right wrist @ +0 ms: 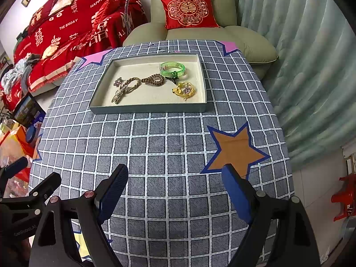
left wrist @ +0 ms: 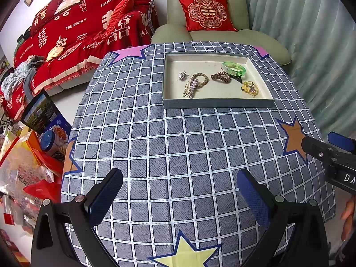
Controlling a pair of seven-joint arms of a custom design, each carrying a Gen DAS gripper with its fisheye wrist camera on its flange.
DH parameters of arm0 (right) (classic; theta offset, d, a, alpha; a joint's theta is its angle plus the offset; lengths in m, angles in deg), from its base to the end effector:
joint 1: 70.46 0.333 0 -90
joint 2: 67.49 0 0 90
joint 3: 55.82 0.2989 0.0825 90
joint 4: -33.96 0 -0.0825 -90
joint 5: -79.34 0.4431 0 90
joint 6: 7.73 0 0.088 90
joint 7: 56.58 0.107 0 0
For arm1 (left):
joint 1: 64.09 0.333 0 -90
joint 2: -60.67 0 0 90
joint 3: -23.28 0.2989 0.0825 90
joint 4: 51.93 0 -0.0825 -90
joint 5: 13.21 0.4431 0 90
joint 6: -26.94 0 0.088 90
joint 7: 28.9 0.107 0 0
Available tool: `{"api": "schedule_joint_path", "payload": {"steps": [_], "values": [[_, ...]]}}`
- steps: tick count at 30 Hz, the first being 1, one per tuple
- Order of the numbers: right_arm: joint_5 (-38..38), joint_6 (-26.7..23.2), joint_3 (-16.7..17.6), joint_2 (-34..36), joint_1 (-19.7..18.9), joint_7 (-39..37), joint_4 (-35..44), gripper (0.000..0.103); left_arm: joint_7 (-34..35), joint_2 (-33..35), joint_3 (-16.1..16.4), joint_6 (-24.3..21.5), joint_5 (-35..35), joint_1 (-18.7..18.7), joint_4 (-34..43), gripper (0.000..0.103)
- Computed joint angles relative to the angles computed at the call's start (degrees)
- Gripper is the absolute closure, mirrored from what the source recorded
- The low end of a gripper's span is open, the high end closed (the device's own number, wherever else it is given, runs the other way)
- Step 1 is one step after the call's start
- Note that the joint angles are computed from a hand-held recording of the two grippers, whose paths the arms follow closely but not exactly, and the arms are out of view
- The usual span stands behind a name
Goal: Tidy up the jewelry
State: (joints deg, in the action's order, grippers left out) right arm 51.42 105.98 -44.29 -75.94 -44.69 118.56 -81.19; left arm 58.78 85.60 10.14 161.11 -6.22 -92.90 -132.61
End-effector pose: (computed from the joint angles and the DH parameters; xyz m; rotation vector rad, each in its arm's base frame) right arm 0.4838 0.3364 0.5030 -1.2413 2.5425 -0.6284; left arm 0.5991 -0.4947 0.4846 -1.1913 2.5888 -0.6736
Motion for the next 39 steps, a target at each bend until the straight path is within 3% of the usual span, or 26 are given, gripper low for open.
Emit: {"api": "schedule_joint_path", "payload": {"steps": [39], "values": [[0.41, -0.08, -0.09, 0.42, 0.22, -0.21, 0.21, 0.015, 0.21, 1.07, 0.01, -1.68, -0.78, -0.04, 1.32, 0.0]]}}
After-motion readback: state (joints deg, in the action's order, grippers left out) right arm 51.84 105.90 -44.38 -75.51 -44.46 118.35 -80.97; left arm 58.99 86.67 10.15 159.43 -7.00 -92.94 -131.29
